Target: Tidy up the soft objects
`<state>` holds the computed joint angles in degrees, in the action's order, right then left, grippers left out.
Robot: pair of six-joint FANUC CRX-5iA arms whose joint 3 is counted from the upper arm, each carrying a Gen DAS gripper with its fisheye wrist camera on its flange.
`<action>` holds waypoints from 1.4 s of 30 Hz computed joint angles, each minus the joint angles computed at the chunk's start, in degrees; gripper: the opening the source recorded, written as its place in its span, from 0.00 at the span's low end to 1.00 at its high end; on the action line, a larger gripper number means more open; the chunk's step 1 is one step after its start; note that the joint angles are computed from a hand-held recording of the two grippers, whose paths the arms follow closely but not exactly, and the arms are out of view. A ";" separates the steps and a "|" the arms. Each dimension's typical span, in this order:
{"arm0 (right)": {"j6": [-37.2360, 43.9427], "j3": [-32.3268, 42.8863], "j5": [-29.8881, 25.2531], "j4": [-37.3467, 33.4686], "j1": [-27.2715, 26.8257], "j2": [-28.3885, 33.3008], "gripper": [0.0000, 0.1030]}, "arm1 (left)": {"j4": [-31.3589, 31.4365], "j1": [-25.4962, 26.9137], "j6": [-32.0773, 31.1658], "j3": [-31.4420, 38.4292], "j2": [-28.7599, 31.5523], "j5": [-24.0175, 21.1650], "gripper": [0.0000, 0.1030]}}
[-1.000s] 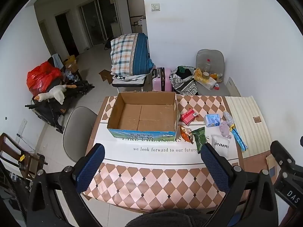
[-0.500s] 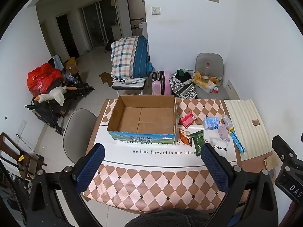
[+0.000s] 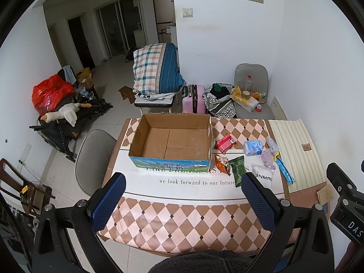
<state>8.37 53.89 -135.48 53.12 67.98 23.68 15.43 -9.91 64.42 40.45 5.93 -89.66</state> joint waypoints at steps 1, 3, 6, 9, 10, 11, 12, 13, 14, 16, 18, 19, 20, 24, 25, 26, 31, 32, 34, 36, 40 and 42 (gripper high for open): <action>-0.13 0.06 -0.20 -0.16 0.08 -0.03 1.00 | 0.05 0.03 0.02 -0.06 0.00 -0.14 1.00; -0.06 0.72 -0.51 -0.22 0.13 0.40 1.00 | 0.22 0.19 -0.02 0.05 0.08 -0.54 1.00; -0.43 0.23 -0.49 -0.74 0.18 0.18 1.00 | 0.18 0.29 -0.07 0.44 0.38 -0.92 1.00; -1.07 0.08 -0.37 -1.06 0.37 0.12 1.00 | 0.39 0.53 -0.35 -1.18 -0.49 0.01 1.00; -1.07 0.15 -0.36 -1.00 0.43 0.20 1.00 | 0.40 0.52 -0.38 -1.07 -0.41 0.02 1.00; -0.75 0.39 -0.45 -0.86 0.33 0.41 1.00 | 0.41 0.52 -0.37 -1.13 -0.43 0.19 1.00; -0.79 0.43 -0.45 -0.82 0.39 0.53 1.00 | 0.48 0.58 -0.33 -1.08 -0.35 0.18 1.00; -0.82 0.46 -0.46 -0.67 0.53 0.63 1.00 | 0.60 0.62 -0.35 -1.03 -0.31 0.07 1.00; -0.67 0.84 -0.50 -0.50 0.55 0.94 1.00 | 0.71 0.69 -0.44 -1.13 -0.36 0.11 1.00; -0.38 1.19 -0.65 -0.30 0.59 1.21 1.00 | 0.82 0.86 -0.51 -1.18 -0.38 0.05 1.00; -0.26 1.52 -0.71 -0.24 0.53 1.35 1.00 | 0.96 0.90 -0.40 -1.59 -0.61 0.33 1.00; -0.18 1.69 -0.78 -0.15 0.56 1.49 1.00 | 0.92 0.85 -0.46 -1.58 -0.61 0.40 1.00; -0.04 1.68 -0.72 -0.04 0.47 1.45 1.00 | 1.04 0.90 -0.57 -1.81 -0.76 0.65 1.00; 0.25 2.09 -0.66 0.21 0.38 1.65 1.00 | 1.29 1.11 -0.58 -2.31 -1.02 1.15 1.00; 0.20 2.11 -0.55 0.18 0.48 1.71 1.00 | 1.16 1.02 -0.67 -2.10 -0.97 1.03 1.00; 0.61 2.45 -0.52 0.39 0.40 1.84 1.00 | 1.20 1.07 -0.78 -2.05 -0.94 1.03 1.00; 1.62 3.09 -0.16 1.21 0.31 2.04 1.00 | 1.33 1.23 -0.82 -2.00 -0.90 1.10 1.00; 2.02 3.54 -0.22 1.49 0.26 2.21 1.00 | 1.38 1.30 -0.76 -1.85 -0.83 1.04 1.00; 2.19 3.54 -0.19 1.68 0.28 2.22 1.00 | 1.52 1.38 -0.68 -1.75 -0.79 0.98 1.00; 2.24 3.57 -0.20 1.71 0.30 2.19 1.00 | 1.58 1.45 -0.78 -1.55 -0.67 0.87 1.00; 2.37 3.37 -0.12 1.80 0.38 2.05 1.00 | 1.56 1.41 -0.72 -1.42 -0.60 0.87 1.00; 1.96 2.40 0.13 1.60 0.49 1.42 1.00 | 1.96 1.74 -0.88 -0.99 -0.44 0.68 1.00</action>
<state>10.33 56.29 -135.36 54.73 68.47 25.10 17.39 -8.17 63.54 39.46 5.48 -88.98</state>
